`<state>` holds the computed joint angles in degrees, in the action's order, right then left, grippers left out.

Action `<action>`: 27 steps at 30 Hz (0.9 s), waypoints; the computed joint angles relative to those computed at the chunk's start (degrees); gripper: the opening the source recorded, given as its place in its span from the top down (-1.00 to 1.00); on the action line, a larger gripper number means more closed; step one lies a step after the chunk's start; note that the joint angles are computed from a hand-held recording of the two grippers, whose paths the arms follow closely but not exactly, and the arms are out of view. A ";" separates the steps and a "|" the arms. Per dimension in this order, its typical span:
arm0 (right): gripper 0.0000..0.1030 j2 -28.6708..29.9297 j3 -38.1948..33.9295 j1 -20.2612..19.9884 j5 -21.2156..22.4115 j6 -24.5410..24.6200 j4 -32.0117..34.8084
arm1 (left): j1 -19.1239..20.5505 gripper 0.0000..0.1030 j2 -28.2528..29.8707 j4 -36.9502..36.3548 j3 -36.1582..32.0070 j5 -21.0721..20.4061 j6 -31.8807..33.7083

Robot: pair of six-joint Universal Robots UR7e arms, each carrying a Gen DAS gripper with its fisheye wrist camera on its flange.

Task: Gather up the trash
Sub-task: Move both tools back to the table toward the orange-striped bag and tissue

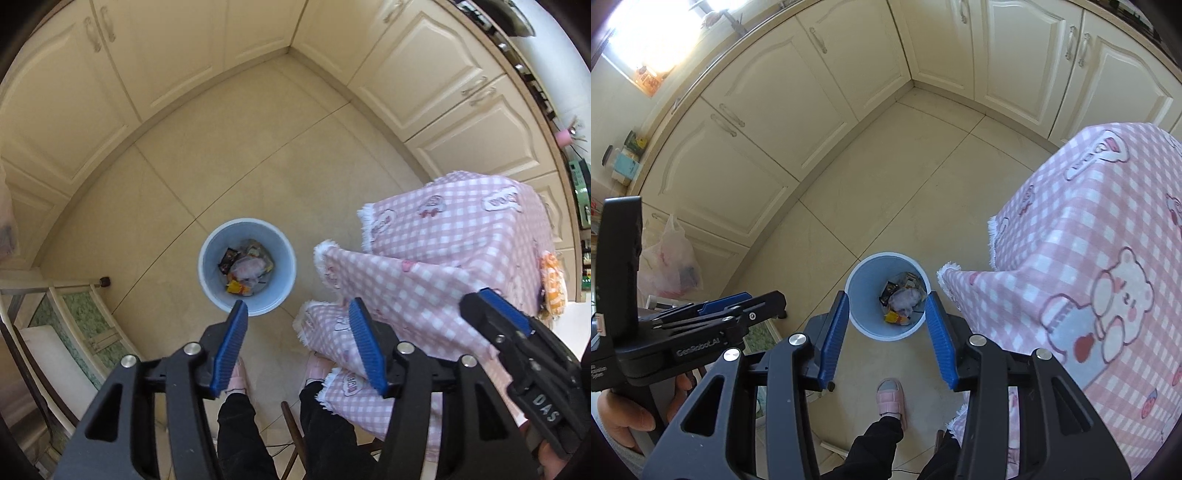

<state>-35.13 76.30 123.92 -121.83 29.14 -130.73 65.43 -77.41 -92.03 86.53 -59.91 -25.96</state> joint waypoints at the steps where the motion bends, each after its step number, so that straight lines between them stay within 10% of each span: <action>1: 0.20 -0.84 0.88 -0.02 -0.17 0.22 -0.41 | -0.80 -0.10 0.03 -0.19 0.23 -0.19 0.05; 27: 0.13 -42.12 34.53 -5.59 -18.45 13.36 -2.25 | -22.52 -0.19 21.74 -15.45 -0.87 -14.66 5.02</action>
